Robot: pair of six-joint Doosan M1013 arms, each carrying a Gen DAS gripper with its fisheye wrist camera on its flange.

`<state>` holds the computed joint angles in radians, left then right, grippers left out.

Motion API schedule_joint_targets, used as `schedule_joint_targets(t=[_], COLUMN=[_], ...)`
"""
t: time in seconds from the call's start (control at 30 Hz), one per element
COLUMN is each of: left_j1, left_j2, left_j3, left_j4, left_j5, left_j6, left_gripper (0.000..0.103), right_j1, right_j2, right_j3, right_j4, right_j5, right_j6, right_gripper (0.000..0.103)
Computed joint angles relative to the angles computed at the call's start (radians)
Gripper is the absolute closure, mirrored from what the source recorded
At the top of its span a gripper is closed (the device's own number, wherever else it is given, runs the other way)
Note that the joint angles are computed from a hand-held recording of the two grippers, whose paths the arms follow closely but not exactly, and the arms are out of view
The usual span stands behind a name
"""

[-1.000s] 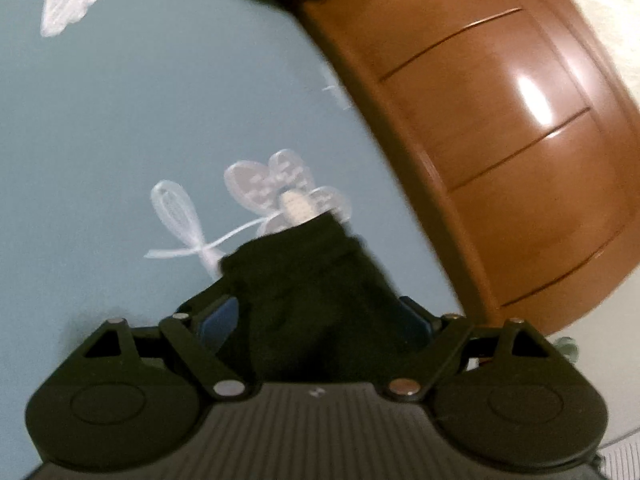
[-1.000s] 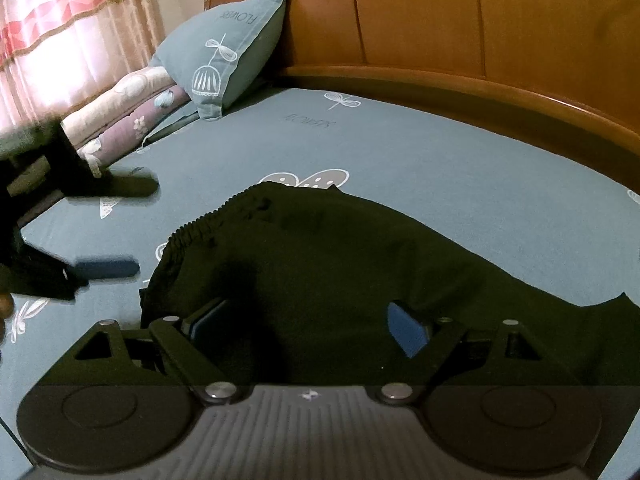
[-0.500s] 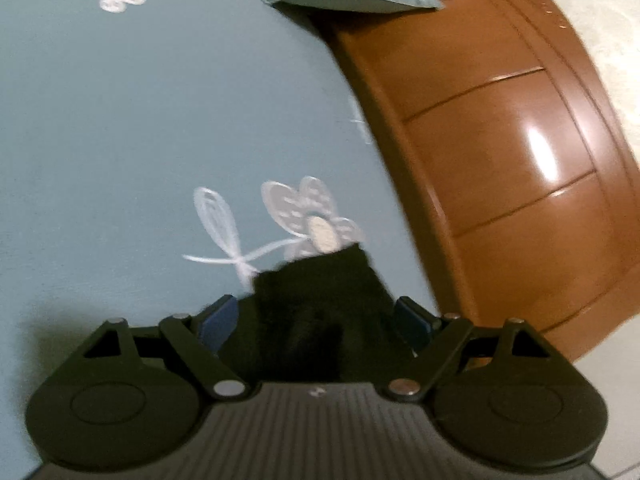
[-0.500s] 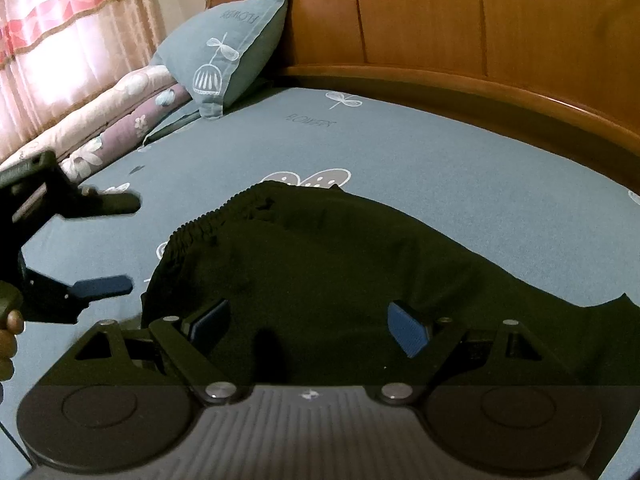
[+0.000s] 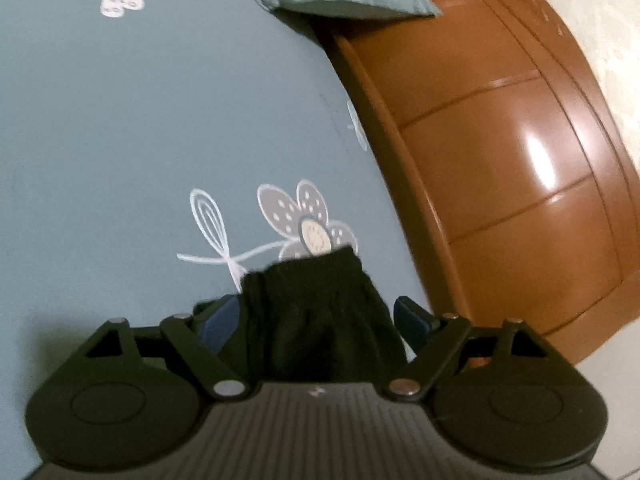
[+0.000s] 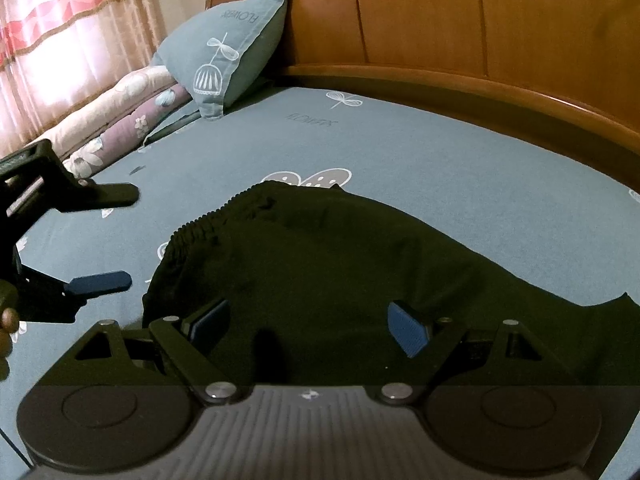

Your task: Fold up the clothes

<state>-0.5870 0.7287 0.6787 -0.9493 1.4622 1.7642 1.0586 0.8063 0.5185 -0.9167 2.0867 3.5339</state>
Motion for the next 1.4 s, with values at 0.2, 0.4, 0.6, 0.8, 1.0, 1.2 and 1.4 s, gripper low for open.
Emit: schedule_joint_targets(t=[0.2,0.4,0.6,0.8,1.0,1.2,1.4], left_j1=[-0.024,-0.007,0.0,0.021,0.043,0.038,0.04], left_j2=[-0.028,-0.052,-0.121,-0.16,-0.193,-0.212,-0.21], left_j3=[0.035,0.028,0.1,0.128,0.222,0.241,0.25], left_j4=[0.197,0.174,0.192,0.226,0.213,0.278,0.293], left_j5=[-0.067,-0.007,0.075,0.1,0.109,0.094,0.091], left_j6=[0.002,0.02,0.077,0.12,0.1,0.168,0.186], left_gripper=[0.022,0.019,0.019,0.017,0.017,0.017,0.017], right_j1=[0.0,0.007,0.05,0.038,-0.079,-0.147,-0.148], right_j2=[0.001,-0.007,-0.137,-0.436,-0.612,-0.603,-0.593], right_j3=[-0.004,0.006,0.194,0.62,0.927,0.957,0.943], right_j4=[-0.002,-0.035,-0.104,-0.14,-0.132,-0.047,0.009], right_j5=[0.0,-0.03,-0.172,-0.558,-0.952,-1.076,-0.98], right_j6=[-0.001,0.001,0.155,0.33,0.492,0.406,0.351], right_gripper=[0.014,0.014,0.009,0.007,0.007,0.007,0.009])
